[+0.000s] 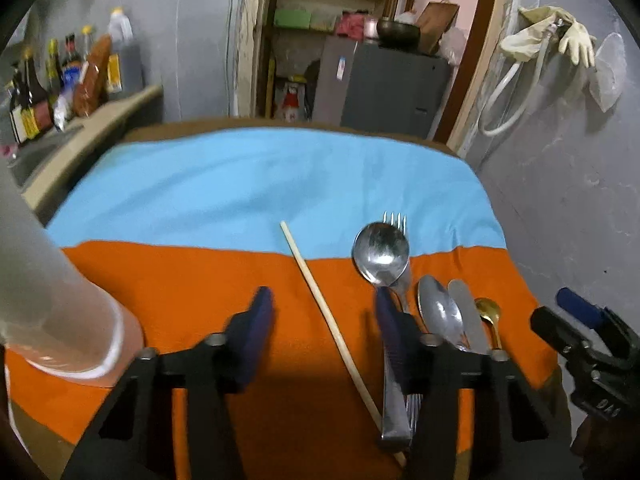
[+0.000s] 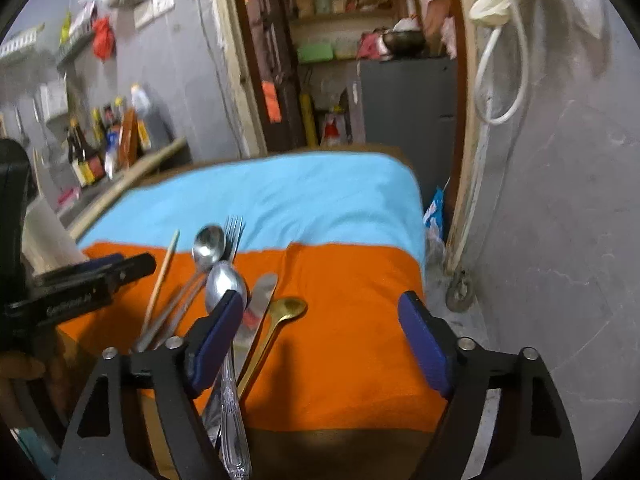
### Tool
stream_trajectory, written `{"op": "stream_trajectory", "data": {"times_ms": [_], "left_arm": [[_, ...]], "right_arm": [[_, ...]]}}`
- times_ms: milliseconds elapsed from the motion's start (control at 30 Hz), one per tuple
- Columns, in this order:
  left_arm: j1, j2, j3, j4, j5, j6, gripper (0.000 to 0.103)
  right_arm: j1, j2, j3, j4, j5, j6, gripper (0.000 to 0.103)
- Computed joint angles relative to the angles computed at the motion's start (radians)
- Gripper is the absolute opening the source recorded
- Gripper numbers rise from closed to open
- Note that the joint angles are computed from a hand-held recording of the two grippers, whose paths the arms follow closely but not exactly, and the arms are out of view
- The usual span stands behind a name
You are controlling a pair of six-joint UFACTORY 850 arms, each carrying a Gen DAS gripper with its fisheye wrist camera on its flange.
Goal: Organize utensils
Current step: 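Return both tools down toward the remaining spoons and forks, then close left tool on the wooden chopstick while right tool grasps the gold spoon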
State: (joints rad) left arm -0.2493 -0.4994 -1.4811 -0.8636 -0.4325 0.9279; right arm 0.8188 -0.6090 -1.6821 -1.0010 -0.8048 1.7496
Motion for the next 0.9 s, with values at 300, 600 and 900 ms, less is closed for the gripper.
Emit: {"op": "stream_trajectory", "data": {"times_ms": [300,600,900], "left_arm": [[0.019,-0.064,-0.089,0.066,-0.127,-0.085,0.023],[0.031,-0.124,-0.185,0.120,-0.203,-0.172,0.010],[0.040,-0.142,-0.213,0.105,-0.252,-0.184,0.009]], "right_arm": [[-0.019,-0.035,-0.050,0.128,0.032,-0.143,0.047],[-0.031,-0.090,-0.132,0.264,-0.022,-0.303,0.044],[-0.029,-0.139,-0.218,0.323,-0.124,-0.351,0.040]]}}
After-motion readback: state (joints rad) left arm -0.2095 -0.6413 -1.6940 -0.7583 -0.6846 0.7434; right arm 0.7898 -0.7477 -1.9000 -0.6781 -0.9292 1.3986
